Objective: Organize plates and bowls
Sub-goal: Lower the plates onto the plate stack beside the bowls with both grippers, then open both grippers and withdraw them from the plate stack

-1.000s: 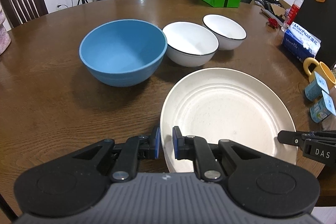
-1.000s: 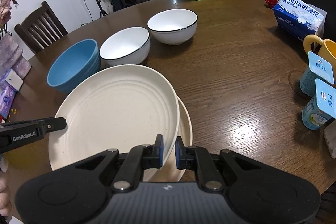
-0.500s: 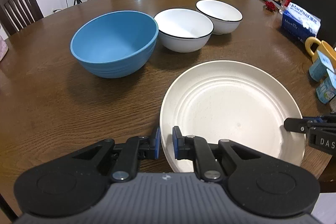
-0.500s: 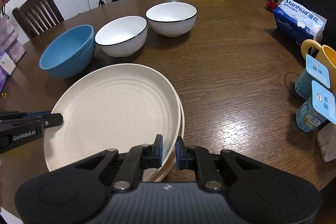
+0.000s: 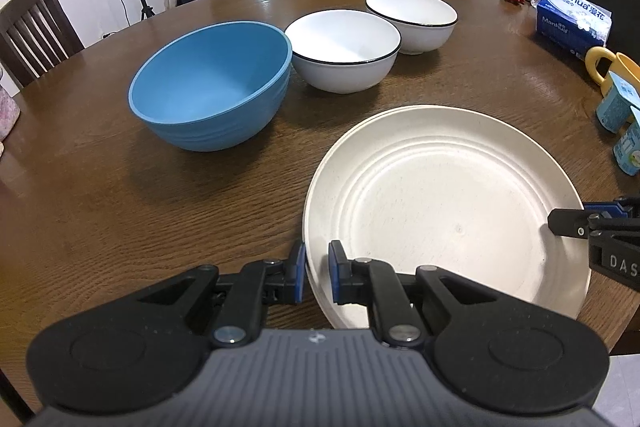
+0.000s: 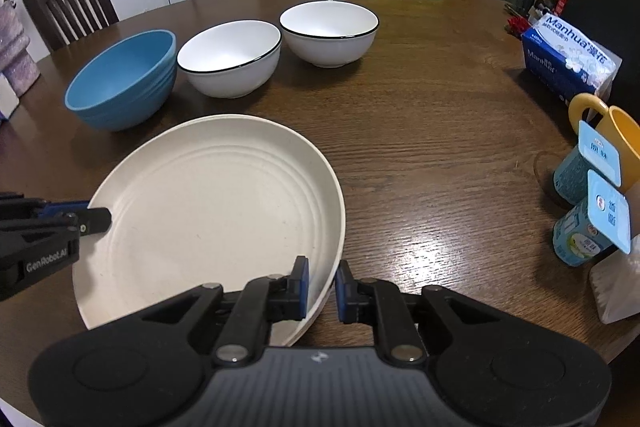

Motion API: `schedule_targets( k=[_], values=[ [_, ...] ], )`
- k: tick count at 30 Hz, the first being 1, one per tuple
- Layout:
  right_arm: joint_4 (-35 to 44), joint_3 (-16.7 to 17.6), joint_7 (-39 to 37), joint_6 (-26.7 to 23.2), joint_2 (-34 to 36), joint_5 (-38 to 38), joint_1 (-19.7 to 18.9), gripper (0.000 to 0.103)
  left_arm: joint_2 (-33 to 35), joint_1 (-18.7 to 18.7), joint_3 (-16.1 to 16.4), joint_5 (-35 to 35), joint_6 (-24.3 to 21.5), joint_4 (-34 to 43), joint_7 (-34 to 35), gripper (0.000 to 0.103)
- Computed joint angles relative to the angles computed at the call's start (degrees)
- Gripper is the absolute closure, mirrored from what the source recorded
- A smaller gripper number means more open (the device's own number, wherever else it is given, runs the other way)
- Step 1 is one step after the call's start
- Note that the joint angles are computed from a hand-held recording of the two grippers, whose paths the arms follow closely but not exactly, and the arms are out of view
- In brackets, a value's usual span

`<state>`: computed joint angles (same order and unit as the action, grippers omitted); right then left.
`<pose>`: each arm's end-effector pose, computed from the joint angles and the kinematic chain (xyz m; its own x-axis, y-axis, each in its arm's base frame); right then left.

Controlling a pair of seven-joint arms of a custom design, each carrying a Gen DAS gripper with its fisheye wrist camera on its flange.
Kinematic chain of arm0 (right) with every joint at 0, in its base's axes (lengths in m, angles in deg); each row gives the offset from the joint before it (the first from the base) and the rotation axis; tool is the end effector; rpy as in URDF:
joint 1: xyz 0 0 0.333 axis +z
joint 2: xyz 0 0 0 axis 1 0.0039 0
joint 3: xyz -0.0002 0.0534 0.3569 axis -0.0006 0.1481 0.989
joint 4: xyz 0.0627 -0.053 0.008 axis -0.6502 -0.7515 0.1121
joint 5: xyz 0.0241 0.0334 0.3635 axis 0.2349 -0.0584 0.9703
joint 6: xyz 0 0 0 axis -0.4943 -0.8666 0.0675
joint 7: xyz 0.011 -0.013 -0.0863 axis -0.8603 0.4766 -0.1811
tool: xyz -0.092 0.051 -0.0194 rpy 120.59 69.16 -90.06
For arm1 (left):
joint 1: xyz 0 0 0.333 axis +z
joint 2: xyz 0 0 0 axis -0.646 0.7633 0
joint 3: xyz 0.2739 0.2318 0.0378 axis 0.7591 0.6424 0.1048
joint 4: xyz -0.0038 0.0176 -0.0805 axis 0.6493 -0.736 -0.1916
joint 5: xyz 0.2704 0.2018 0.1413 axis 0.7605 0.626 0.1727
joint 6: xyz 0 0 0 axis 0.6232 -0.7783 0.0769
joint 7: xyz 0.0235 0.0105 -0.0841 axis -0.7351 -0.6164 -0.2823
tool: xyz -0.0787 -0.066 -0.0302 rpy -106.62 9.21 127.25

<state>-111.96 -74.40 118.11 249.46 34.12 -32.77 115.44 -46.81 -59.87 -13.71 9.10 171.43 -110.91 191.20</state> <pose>0.5743 0.0543 0.2919 -0.2561 -0.9664 -0.0202 -0.8266 0.2298 -0.5138 0.6460 -0.2479 0.2903 -0.4963 -0.8659 -0.0628 -0.7041 0.4438 -0.5543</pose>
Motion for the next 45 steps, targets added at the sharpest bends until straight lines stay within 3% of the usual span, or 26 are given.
schedule_targets(
  k=[7, 13, 20, 22, 23, 24, 25, 27, 28, 30, 33, 38, 41, 45],
  values=[
    [1.39, -6.48, 1.39, -1.36, 2.20, -2.22, 6.53, 0.088, 0.11, -2.13, 2.20, 0.54, 1.61, -0.64, -0.68, 0.090],
    [2.38, -9.57, 3.59, -2.69, 3.59, -5.46, 9.74, 0.087, 0.21, -3.82, 3.96, 0.70, 1.88, -0.83, -1.33, 0.090],
    [2.91, -4.14, 4.78, -3.68, 2.30, -7.45, 3.93, 0.087, -0.12, -0.86, 0.92, 0.01, 0.69, -0.25, -1.14, 0.086],
    [2.62, -1.68, 4.79, -3.21, 1.52, -7.44, 1.11, 0.087, -0.50, -0.29, 0.37, -0.24, 1.16, -0.54, -1.08, 0.077],
    [2.27, -1.22, 5.03, -2.47, 1.18, -7.44, 0.36, 0.087, -0.75, -0.23, 0.35, -0.40, 1.68, -0.82, -1.17, 0.065],
    [1.86, -1.11, 5.31, -1.64, 0.91, -7.36, 0.01, 0.085, -1.04, -0.04, 0.19, -0.63, 2.27, -1.12, -1.22, 0.056],
    [1.45, 0.07, 5.16, -1.12, 0.32, -6.78, -1.35, 0.082, -1.34, 0.35, -0.22, -0.87, 2.65, -1.37, -1.12, 0.053],
    [0.46, 1.89, 4.74, 0.25, -0.72, -5.48, -3.54, 0.060, -2.13, 1.58, -1.60, -1.44, 3.13, -1.90, -0.69, 0.044],
    [-0.17, 1.53, 4.74, 1.01, -1.16, -4.85, -3.39, 0.053, -2.62, 2.06, -2.15, -1.77, 3.68, -2.37, -0.53, 0.032],
    [-1.65, -1.06, 4.74, 2.57, -1.79, -3.44, -1.08, 0.035, -3.55, 4.20, -4.70, -2.46, 5.33, -3.47, 0.38, 0.018],
    [-3.97, -2.95, 3.92, 4.05, -3.22, -0.98, 0.70, 0.020, -5.34, 6.97, -8.06, -3.72, 7.55, -5.65, 1.46, 0.000],
    [-8.82, -5.57, 1.87, 7.47, -6.65, 3.30, 3.74, 0.001, -8.21, 12.25, -14.23, -5.01, 9.81, -9.28, 2.78, 0.000],
    [-11.55, -11.19, -0.69, 9.35, -8.24, 6.97, 10.34, 0.000, -9.92, 14.51, -16.93, -5.52, 11.13, -11.65, 2.72, 0.000],
    [-13.90, -15.34, -4.39, 10.85, -10.11, 11.63, 15.91, 0.000, -11.91, 18.60, -21.28, -5.25, 12.85, -15.24, 1.70, 0.000]
  ],
)
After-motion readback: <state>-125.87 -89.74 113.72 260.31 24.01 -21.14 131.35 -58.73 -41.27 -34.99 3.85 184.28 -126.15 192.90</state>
